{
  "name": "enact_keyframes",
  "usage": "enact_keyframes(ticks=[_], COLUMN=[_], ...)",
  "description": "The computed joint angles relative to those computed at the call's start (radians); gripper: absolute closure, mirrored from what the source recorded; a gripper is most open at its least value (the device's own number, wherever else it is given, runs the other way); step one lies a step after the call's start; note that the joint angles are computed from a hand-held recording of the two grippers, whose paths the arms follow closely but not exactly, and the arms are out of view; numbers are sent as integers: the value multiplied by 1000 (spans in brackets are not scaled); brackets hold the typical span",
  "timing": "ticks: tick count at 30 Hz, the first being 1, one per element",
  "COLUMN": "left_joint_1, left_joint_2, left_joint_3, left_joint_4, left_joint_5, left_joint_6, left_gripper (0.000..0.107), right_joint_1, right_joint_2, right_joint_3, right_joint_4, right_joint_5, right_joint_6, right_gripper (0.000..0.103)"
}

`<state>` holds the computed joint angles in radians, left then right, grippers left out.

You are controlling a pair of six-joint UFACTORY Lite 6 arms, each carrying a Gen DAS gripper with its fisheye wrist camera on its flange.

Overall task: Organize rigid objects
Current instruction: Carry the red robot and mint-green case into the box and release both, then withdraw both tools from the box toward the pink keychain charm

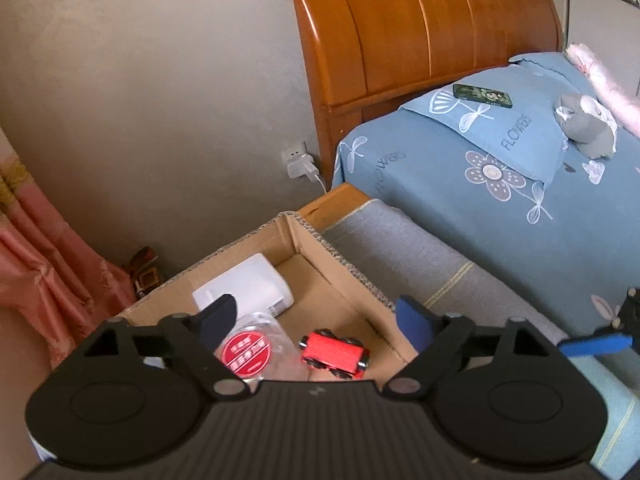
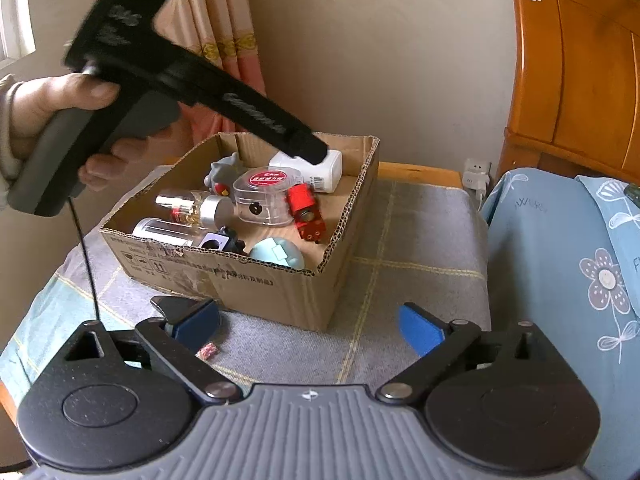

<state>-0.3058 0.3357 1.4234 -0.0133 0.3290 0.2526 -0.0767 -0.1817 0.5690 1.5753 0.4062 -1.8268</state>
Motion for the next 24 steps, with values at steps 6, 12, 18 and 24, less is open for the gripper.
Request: enact_keyframes(ticks=[6,12,18,24], left_joint_1=[16,25,22,12], left_joint_2=[-138,-312,-519,-723], left_joint_3=[-127,-305,-525,-759], left_joint_4=[95,223,320,557], left_joint_5=[4,-10,-4,-16], left_joint_6=[-99,-253,-381,-679], left_gripper=[8,8,8,8], right_joint_1=[26,72,153,232], right_joint_2=[-35,-106,-163,-172], right_joint_3=[-26,-79,-137,-187], right_joint_4=[-17,-51,-40,27], right_joint_5=[-13,-37,-97,-125], right_joint_6=[58,134,162,131], right_gripper=[0,0,0,0])
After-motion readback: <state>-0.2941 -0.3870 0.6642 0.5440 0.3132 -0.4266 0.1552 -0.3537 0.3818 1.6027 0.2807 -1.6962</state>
